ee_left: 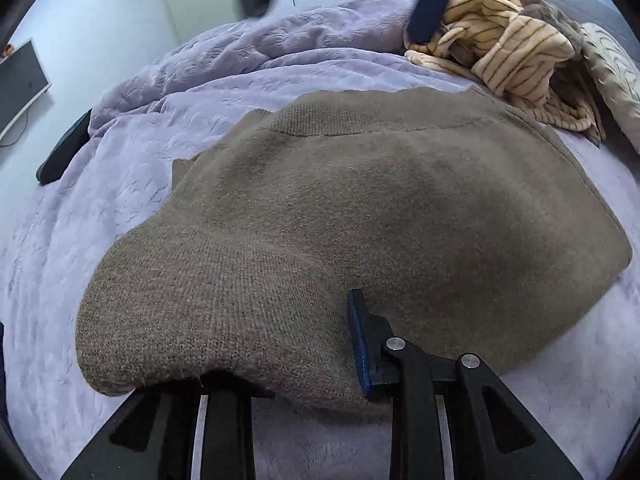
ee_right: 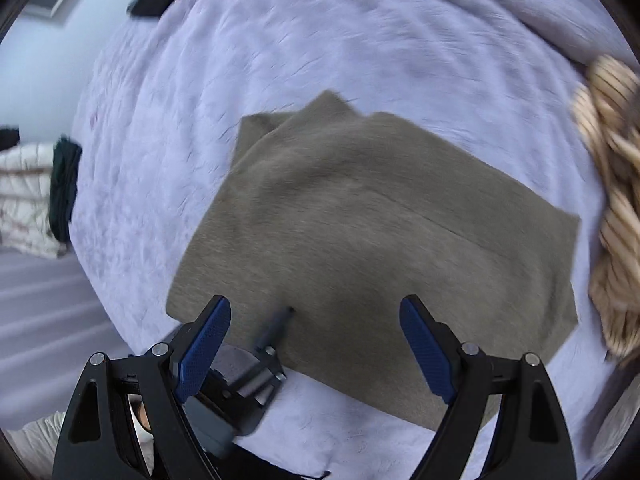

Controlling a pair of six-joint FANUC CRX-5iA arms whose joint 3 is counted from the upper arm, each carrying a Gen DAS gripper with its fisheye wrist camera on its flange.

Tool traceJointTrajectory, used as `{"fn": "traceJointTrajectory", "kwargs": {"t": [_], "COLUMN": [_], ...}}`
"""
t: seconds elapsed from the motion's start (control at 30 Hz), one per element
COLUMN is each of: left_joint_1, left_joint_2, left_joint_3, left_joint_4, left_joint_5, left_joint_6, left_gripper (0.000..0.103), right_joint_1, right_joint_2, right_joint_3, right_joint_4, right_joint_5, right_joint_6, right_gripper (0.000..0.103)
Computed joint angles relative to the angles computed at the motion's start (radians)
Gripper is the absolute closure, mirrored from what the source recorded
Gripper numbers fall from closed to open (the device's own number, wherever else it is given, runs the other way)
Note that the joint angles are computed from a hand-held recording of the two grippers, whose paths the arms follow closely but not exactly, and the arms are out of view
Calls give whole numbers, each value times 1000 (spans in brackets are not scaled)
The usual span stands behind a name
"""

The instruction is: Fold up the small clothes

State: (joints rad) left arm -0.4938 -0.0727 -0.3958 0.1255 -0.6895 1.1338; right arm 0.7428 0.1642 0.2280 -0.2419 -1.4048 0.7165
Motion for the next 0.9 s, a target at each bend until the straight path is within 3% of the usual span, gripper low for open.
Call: {"fn": "traceJointTrajectory", "kwargs": {"t": [0.17,0.47,0.63,0.67,0.7,0.77,0.9], "left_joint_1": [-6,-25,-28,-27,-26,-24,-24], "left_joint_2": [1,-15,-4,-2,0,3,-8], "left_joint_3": [1,-7,4,5,8,13,19], "left_joint_4": [-8,-59,-64,-61,-58,-48,-8], "left_joint_5": [0,12,6,3,-1,-5,5], "left_joint_6": [0,20,39,39,39,38,18], "left_gripper": [75,75,75,75,75,75,75], "right_joint_1": [-26,16,47,55,63,53,11], "right_joint_2": [288,709,824,816,800,701,439], "right_joint_3": [338,862,988,971,946,807,470], "right_joint_4": [-114,-175,-161,-140,-111,-93,-100], "right_joint_5": [-199,-582,-709,-702,-690,-587,-296], "right_joint_6": [129,110,106,128,147,148,124], "right_gripper": [14,14,14,22,51,81,93]}}
